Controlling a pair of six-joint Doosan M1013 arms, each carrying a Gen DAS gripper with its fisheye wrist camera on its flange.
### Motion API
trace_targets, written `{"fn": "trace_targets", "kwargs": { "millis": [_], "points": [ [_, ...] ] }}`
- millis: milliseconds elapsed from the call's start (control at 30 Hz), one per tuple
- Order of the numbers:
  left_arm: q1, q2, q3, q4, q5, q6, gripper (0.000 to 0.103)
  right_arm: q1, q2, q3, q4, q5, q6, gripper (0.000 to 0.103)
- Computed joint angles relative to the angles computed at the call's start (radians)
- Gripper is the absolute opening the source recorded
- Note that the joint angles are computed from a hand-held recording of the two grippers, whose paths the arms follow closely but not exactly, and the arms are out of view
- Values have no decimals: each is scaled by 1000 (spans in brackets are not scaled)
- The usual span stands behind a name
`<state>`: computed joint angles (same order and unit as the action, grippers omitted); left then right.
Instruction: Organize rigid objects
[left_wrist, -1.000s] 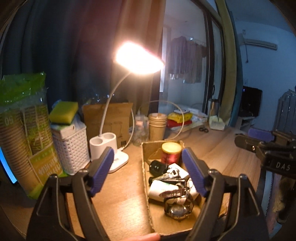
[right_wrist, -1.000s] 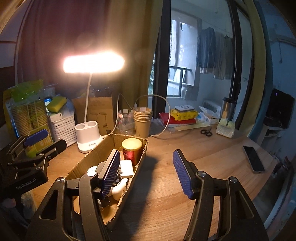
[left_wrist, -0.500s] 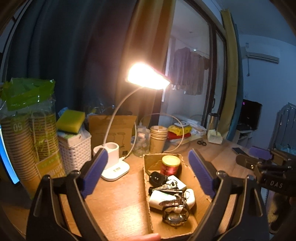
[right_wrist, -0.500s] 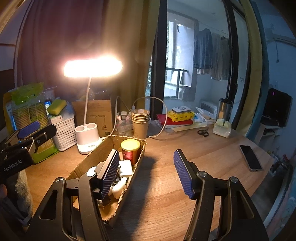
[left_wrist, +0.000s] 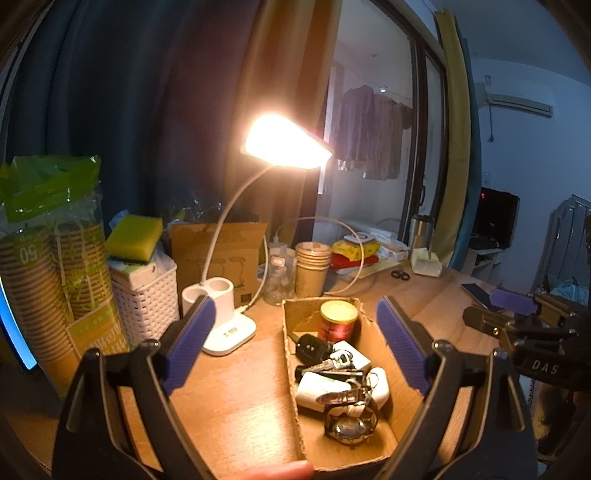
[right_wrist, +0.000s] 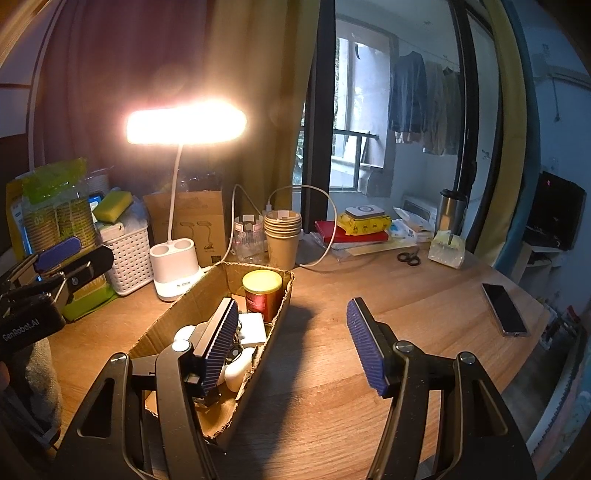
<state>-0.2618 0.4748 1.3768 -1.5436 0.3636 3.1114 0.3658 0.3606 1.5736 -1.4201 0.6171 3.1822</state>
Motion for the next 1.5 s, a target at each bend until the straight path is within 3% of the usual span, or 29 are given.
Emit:
{"fn": "trace_targets", "kwargs": {
  "millis": [300, 567, 1000, 1500],
  "points": [
    [-2, -8, 18, -122, -7, 140, 90, -5, 2, 2, 19, -4, -1, 65],
    [-2, -12, 24, -164, -5, 184, 90, -4, 4, -1, 25, 0, -9, 65],
    [-1, -10, 16, -95, 0, 106, 90, -5, 7, -2, 25, 5, -7, 65],
    [-3, -9, 17, -112, -10, 126, 90, -9, 4, 5, 24, 4, -1, 65]
  ]
}}
